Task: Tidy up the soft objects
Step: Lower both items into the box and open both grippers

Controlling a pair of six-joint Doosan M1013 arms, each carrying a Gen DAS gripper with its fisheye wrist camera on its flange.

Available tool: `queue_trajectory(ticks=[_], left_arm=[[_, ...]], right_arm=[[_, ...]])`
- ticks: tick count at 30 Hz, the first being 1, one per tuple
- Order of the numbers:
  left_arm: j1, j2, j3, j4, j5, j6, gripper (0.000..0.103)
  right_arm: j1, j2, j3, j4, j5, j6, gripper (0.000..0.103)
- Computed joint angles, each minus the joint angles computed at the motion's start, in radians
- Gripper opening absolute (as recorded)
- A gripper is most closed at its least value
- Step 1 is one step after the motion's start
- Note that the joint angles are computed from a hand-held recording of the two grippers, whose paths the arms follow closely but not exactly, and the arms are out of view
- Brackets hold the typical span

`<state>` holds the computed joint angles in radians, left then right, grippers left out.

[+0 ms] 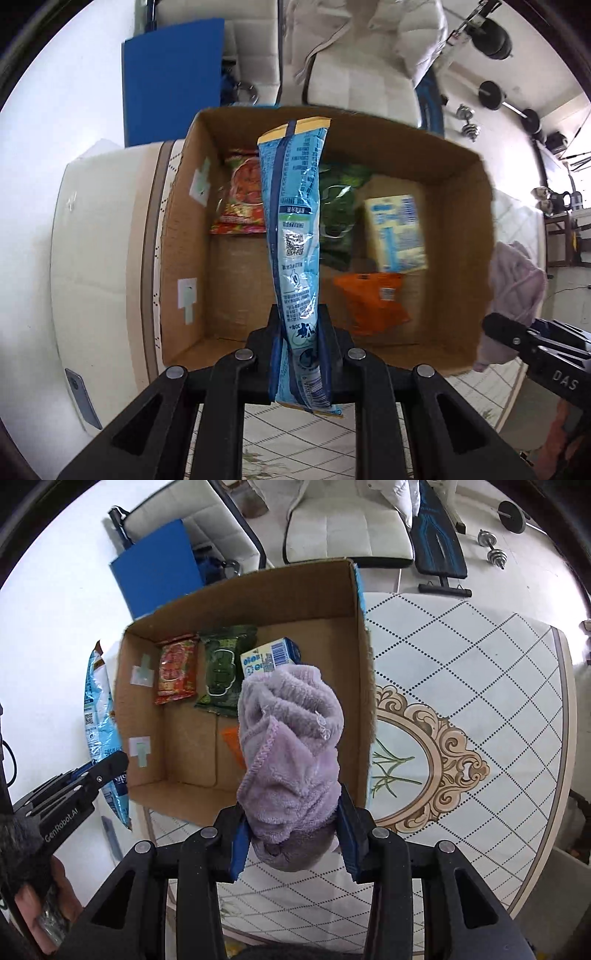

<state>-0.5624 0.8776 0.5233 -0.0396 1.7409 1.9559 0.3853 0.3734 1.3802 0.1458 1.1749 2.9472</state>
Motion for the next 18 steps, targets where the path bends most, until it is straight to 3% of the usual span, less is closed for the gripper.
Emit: queue_trajectory(ticks=[3, 8, 11, 13, 15, 16, 18], left_arm=[[0.003, 0.073, -0.087, 0.026, 0.078, -0.002, 0.015], [-0.005, 0.138, -0.142, 0.072, 0.144, 0.034, 0.015], [-0.014, 0.169, -0.166, 0.107, 0.193, 0.060, 0.019], [-0.023, 0.158, -0.133, 0.146, 0.170, 0.071, 0.028], [-0.024, 0.143, -0.104, 0.139, 0.139, 0.073, 0.029], [-0.024, 0.144, -0.106, 0.134, 0.142, 0.068, 0.035], [-0.021, 0.145, -0.117, 0.108, 0.153, 0.057, 0.038]], right_arm=[[-0.009, 0.026, -0.006, 0.030, 0.013, -0.007, 0.043], [-0.021, 0.062, -0.002, 0.068, 0.031, -0.015, 0.043], [-0.028, 0.075, 0.001, 0.097, 0.041, -0.015, 0.044], [-0.035, 0.081, 0.008, 0.133, 0.043, -0.018, 0.045], [-0.036, 0.082, 0.014, 0.138, 0.041, -0.012, 0.051], [-0.033, 0.083, 0.011, 0.126, 0.047, -0.005, 0.054], [-0.029, 0.082, 0.008, 0.107, 0.052, 0.003, 0.068]])
